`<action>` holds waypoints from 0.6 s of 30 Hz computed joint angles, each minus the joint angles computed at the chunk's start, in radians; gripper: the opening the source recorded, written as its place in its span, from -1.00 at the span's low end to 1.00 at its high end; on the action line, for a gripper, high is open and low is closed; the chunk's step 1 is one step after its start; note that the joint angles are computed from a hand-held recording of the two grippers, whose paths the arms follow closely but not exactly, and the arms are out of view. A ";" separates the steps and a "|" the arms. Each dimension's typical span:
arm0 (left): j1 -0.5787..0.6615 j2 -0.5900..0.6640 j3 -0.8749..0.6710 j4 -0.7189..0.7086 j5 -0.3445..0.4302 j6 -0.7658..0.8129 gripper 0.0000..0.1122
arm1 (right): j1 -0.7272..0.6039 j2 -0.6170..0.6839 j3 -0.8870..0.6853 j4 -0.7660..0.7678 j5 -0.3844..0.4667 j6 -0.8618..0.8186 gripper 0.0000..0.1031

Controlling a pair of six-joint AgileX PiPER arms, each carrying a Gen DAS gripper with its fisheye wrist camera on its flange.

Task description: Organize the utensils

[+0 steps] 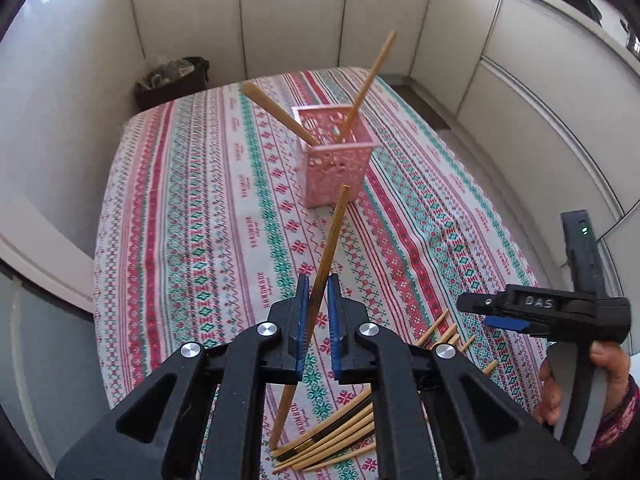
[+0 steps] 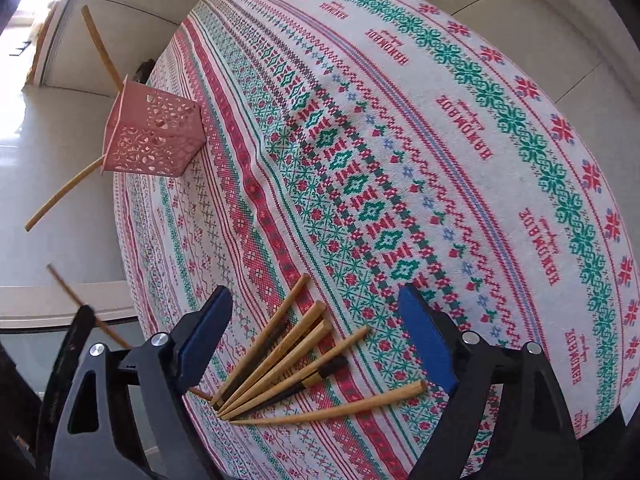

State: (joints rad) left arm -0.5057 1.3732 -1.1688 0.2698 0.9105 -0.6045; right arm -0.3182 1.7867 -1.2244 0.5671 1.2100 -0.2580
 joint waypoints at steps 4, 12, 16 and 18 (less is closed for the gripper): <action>0.010 -0.055 0.009 -0.007 -0.015 -0.010 -0.89 | 0.046 0.004 0.011 0.026 -0.025 0.020 0.37; 0.023 -0.092 0.029 -0.029 -0.046 0.018 -0.90 | 0.168 -0.007 0.016 -0.028 -0.097 0.096 0.12; 0.027 -0.131 0.043 -0.014 -0.045 0.002 -0.90 | 0.257 -0.027 0.021 -0.106 -0.141 0.193 -0.11; 0.040 -0.158 0.052 -0.013 -0.041 0.001 -0.90 | 0.310 -0.028 0.012 -0.152 -0.173 0.267 -0.11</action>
State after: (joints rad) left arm -0.4656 1.2151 -1.1167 0.2566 0.8694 -0.6038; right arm -0.0085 1.7585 -1.2120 0.4156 1.0368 0.0089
